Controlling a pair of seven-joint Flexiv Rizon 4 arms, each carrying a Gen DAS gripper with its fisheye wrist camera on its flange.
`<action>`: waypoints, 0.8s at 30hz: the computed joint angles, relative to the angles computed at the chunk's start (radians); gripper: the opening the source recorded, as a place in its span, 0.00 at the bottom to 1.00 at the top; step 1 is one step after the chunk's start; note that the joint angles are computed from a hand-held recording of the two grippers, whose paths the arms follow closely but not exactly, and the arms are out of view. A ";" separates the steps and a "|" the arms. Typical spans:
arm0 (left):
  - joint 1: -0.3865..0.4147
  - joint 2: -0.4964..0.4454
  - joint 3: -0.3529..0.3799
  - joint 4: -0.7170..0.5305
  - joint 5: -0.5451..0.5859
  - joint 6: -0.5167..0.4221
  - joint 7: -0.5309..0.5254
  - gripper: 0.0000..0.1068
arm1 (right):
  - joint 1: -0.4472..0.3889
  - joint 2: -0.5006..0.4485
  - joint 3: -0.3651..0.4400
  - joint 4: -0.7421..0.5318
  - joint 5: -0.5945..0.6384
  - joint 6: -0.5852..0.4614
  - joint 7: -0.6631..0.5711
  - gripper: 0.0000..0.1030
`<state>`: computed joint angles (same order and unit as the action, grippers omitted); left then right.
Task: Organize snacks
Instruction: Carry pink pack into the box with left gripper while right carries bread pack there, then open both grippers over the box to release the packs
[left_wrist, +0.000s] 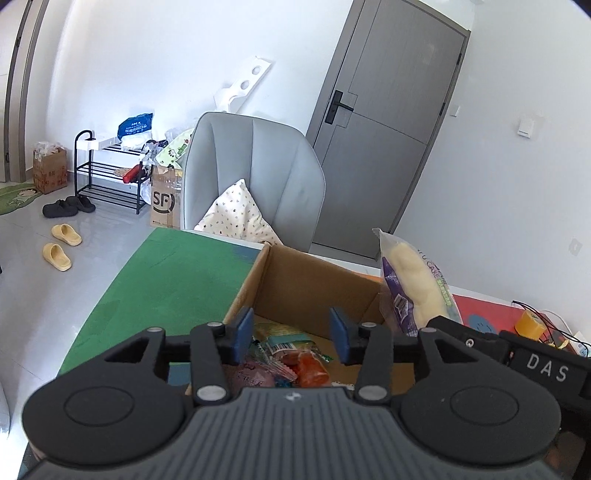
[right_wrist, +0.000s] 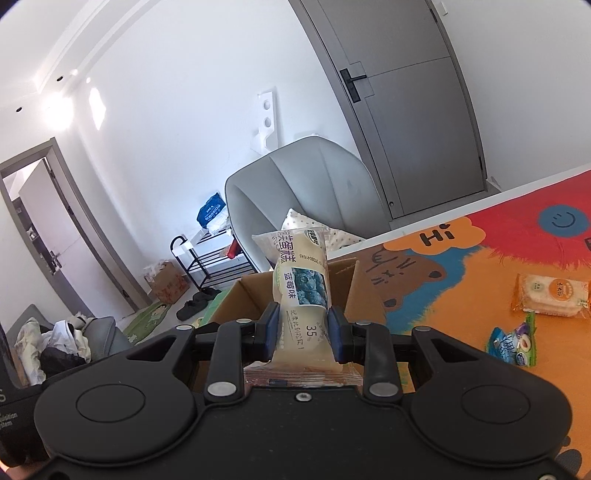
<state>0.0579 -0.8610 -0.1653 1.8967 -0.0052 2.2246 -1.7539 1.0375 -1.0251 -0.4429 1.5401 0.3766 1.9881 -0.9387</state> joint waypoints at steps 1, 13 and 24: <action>0.000 0.003 0.004 0.007 -0.003 0.007 -0.002 0.47 | -0.001 -0.005 -0.001 -0.011 0.000 -0.006 0.004 0.29; -0.046 0.031 0.050 0.058 -0.073 0.055 -0.013 0.84 | 0.071 0.000 -0.077 0.073 0.049 -0.017 0.074 0.62; -0.104 0.038 0.051 0.064 -0.110 0.037 0.006 0.90 | 0.171 0.013 -0.193 0.227 0.106 -0.009 0.147 0.84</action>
